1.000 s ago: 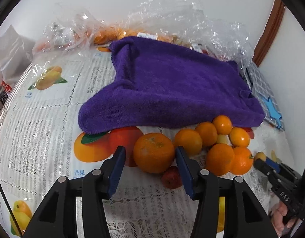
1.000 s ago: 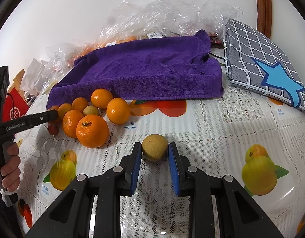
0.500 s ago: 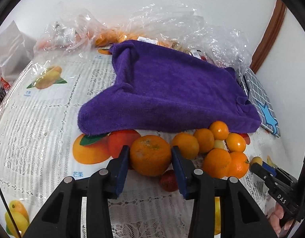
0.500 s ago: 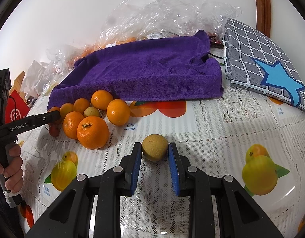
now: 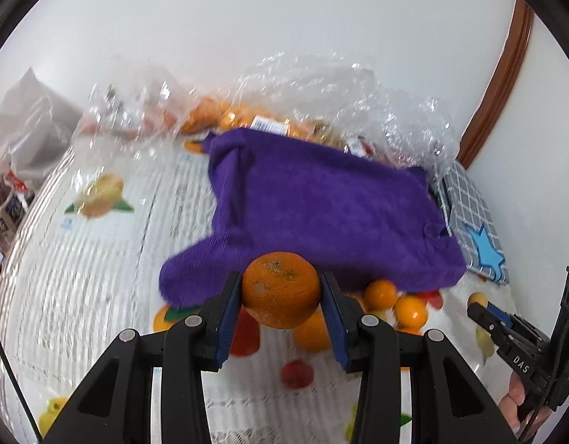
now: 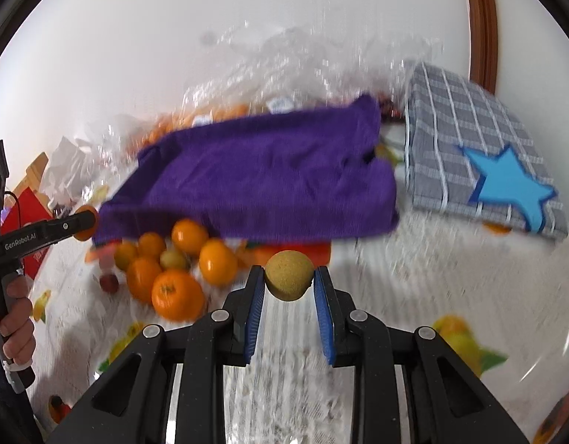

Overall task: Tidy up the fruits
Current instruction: 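Lift and carry both held fruits over the purple towel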

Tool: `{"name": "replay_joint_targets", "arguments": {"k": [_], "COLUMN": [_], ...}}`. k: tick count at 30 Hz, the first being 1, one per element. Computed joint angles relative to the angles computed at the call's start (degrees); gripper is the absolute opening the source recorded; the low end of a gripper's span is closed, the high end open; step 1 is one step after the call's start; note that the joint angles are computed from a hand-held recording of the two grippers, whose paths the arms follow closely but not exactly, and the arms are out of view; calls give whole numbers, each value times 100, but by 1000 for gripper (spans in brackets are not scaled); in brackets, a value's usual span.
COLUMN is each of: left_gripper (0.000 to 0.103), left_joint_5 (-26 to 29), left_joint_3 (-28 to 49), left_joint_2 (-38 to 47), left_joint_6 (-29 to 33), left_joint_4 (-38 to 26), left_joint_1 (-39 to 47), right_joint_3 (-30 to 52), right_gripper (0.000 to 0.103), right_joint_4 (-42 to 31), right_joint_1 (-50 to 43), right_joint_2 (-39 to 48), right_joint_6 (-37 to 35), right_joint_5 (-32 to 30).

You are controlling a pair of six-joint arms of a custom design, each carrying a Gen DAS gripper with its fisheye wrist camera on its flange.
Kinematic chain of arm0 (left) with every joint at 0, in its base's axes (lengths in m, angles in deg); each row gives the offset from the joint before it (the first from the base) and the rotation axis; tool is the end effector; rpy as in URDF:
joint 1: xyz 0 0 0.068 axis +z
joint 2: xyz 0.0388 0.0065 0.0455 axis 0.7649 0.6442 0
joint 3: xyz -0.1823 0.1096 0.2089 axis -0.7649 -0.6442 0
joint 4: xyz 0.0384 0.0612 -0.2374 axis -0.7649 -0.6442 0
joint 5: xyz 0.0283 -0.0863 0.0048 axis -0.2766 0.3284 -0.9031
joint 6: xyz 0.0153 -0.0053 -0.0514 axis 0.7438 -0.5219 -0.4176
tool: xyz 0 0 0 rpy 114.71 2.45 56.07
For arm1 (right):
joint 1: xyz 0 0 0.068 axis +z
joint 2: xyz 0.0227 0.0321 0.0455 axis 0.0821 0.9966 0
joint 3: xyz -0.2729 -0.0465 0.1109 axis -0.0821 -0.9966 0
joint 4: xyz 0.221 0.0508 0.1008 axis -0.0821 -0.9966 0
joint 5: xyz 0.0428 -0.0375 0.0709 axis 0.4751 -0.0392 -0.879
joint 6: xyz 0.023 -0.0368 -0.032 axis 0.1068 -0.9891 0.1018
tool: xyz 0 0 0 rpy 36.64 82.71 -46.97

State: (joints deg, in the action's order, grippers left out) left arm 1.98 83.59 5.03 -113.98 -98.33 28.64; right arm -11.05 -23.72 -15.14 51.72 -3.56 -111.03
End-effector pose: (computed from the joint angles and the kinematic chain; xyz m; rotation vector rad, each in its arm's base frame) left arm 0.1357 -0.0453 0.1933 -0.3369 2.3272 -0.2314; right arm 0.1801 -0.0442 0.1587 -0.3552 2.3653 0.3828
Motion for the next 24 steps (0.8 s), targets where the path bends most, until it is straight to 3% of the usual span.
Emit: {"name": "replay_joint_targets", "arguments": {"k": [11,24], "left_gripper": [40,40], "left_joint_5": [160,340], "left_joint_3": [1065,1973], "left_joint_2": [1009,2638], "left_joint_6": [360,847], "left_joint_4": [232,988], "left_joint_1": [320,964], "right_joint_3": [1083,2376], "right_gripper": [27,27], "right_joint_4": [-63,402], "right_joint_1": [781,1819], "right_joint_2": [45,1355], "right_joint_6": [890,1539], "right_joint_5": [477,1001]}}
